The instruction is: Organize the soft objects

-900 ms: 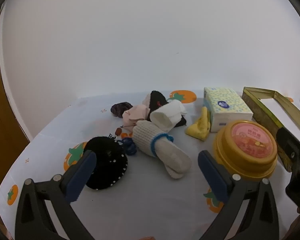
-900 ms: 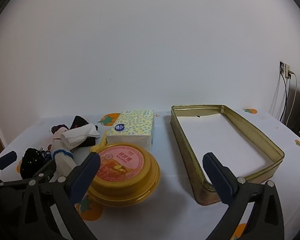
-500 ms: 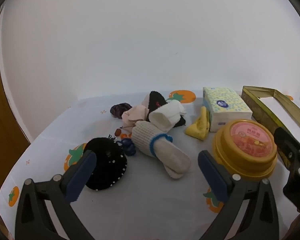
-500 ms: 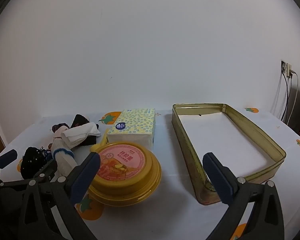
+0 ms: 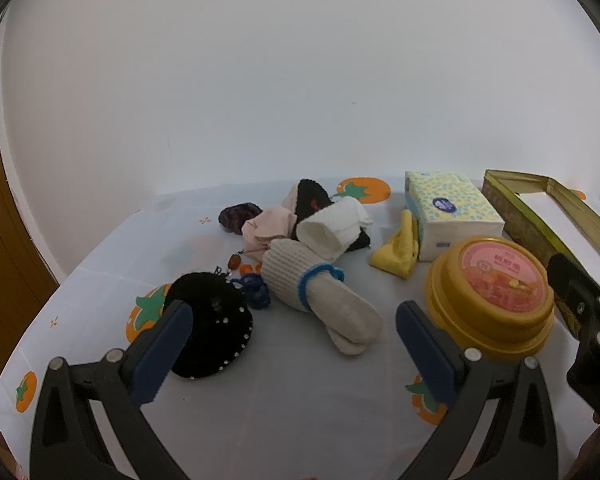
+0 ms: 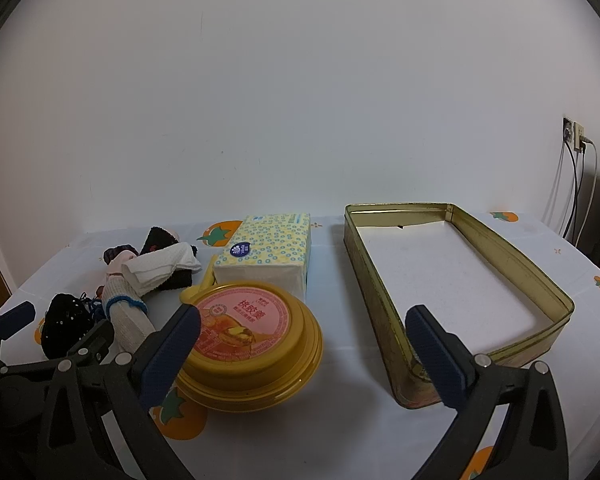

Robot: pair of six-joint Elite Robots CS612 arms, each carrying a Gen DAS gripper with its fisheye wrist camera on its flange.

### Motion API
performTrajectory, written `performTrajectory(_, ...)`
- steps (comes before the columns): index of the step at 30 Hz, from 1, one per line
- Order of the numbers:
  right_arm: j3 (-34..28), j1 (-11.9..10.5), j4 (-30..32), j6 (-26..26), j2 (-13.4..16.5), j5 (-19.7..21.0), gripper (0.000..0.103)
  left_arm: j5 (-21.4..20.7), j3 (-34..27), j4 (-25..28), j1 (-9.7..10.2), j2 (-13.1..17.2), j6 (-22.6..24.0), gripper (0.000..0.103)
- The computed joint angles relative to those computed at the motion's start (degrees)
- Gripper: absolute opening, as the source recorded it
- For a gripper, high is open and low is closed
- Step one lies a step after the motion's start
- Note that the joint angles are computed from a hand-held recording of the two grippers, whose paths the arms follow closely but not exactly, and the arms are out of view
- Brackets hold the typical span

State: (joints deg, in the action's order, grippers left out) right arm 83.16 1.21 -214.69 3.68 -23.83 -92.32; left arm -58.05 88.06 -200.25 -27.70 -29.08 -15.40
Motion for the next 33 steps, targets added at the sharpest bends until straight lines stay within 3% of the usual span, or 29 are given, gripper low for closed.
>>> performTrajectory(8,0.1,-0.1,-0.2,0.1,0.0,0.1,0.103,-0.9,0.4,-2.8,-0.39,0.1,2.2,0.103)
performTrajectory(17,0.4,0.7,-4.7,-2.0,0.5,-3.4,0.103,-4.8,1.2,-4.2,-0.12,-0.2,4.1,0.103)
performTrajectory(22,0.2,0.9,-6.3,-3.4,0.8,-3.5,0.103,-2.1,2.0,1.3,-0.61,-1.2,1.7,0.103)
performTrajectory(27,0.3,0.9,-6.8,-3.7,0.8,-2.1,0.103,-1.3,6.3,-1.4,-0.01,-2.7,0.5,0.103)
performTrajectory(33,0.1,1.1,-8.7,-4.6,1.2,-0.8,0.103,0.8,11.0,-1.4,2.91,-5.3,-4.8,0.103)
